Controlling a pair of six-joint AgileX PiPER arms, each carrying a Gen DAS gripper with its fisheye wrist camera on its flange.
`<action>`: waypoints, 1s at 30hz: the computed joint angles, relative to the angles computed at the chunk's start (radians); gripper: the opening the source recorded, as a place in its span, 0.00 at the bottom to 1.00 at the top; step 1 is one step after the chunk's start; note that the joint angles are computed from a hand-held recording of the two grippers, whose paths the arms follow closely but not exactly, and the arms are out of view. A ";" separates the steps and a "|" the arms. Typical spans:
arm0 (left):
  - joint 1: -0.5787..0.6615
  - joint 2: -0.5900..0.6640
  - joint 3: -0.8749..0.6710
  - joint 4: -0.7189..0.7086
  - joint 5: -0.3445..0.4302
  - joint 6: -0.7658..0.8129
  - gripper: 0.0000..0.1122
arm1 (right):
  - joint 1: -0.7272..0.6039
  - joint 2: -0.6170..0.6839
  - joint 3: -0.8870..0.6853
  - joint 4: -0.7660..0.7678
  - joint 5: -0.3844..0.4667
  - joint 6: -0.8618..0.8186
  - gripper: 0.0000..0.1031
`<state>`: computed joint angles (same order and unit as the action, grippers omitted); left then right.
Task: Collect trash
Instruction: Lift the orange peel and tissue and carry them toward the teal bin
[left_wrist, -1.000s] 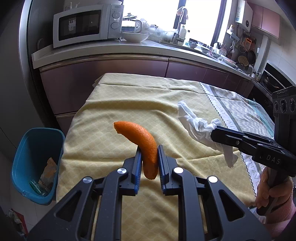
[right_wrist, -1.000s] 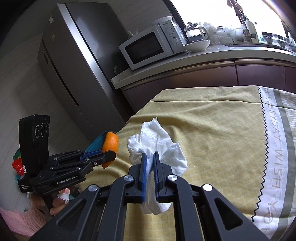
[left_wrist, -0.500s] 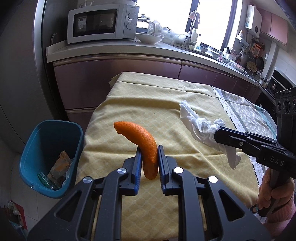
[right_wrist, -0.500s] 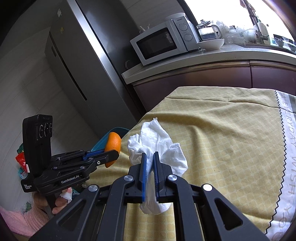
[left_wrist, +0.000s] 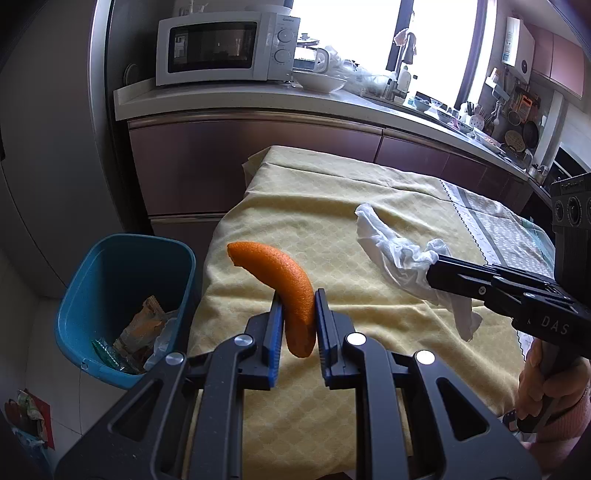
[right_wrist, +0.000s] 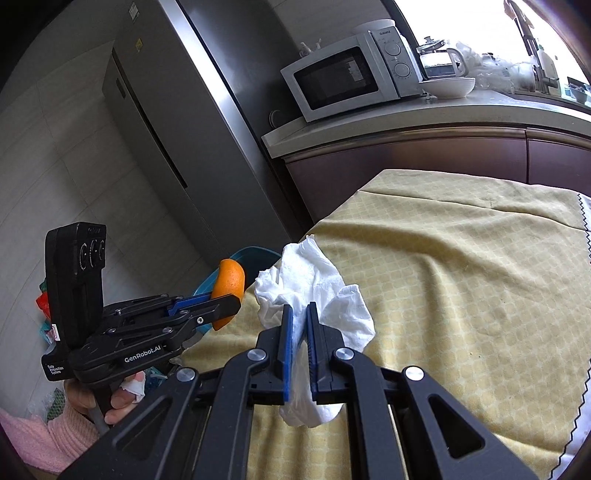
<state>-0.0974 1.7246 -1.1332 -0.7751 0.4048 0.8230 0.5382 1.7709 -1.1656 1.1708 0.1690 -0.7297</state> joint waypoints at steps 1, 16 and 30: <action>0.005 0.000 0.000 -0.005 0.002 0.006 0.15 | 0.002 0.005 -0.007 -0.015 0.002 0.013 0.06; 0.053 -0.007 0.013 -0.035 0.002 0.037 0.15 | 0.023 0.074 -0.112 -0.170 0.041 0.147 0.06; 0.087 -0.013 0.015 -0.044 -0.001 0.044 0.15 | 0.042 0.132 -0.202 -0.276 0.075 0.241 0.06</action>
<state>-0.0100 1.7115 -1.1186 -0.8187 0.4041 0.8669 0.5803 1.9024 -1.3677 0.8948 0.2445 -0.4890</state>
